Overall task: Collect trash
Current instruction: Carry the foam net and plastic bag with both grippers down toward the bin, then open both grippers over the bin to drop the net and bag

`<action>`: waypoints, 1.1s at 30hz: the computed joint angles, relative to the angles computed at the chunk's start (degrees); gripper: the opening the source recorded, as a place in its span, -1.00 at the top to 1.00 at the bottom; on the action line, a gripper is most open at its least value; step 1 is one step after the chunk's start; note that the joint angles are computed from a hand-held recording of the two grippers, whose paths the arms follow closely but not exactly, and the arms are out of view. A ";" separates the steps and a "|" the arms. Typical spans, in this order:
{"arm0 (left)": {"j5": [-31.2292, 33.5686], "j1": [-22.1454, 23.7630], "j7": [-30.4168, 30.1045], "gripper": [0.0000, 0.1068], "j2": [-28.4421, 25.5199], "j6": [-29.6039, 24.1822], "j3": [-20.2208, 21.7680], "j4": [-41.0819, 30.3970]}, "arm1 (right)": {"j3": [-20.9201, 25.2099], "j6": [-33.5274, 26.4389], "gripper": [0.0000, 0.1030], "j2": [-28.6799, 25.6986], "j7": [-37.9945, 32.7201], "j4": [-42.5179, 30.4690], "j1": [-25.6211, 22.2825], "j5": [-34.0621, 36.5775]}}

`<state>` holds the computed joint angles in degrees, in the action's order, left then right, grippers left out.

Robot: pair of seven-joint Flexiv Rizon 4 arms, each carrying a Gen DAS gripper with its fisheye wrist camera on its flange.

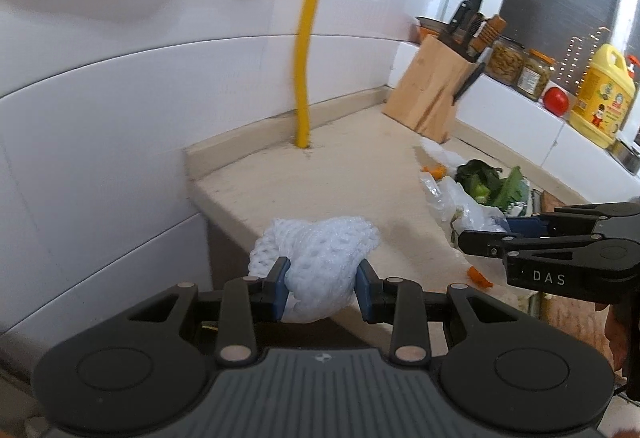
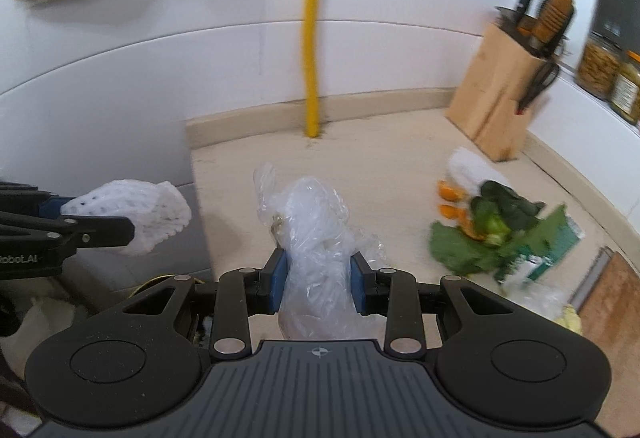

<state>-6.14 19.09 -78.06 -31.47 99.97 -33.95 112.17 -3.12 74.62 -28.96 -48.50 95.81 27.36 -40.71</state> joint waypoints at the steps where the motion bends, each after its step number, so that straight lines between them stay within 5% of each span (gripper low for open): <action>1: -0.05 0.22 -0.27 0.46 0.37 0.37 0.17 0.59 | 0.54 0.00 0.22 -0.28 -0.55 -0.34 -0.08 0.36; 17: 0.80 -0.78 -8.17 0.46 4.35 2.85 9.39 6.51 | 9.76 -4.25 0.22 -8.47 -18.17 -11.39 0.99 13.91; 33: -5.44 -7.22 -6.04 0.46 1.01 -4.02 19.02 2.44 | 12.42 -17.14 0.22 -19.18 -28.40 -27.61 3.68 24.65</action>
<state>-11.58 11.87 -84.10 -30.45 95.95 -14.93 114.61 9.30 57.48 -48.14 -76.91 68.19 31.04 -16.06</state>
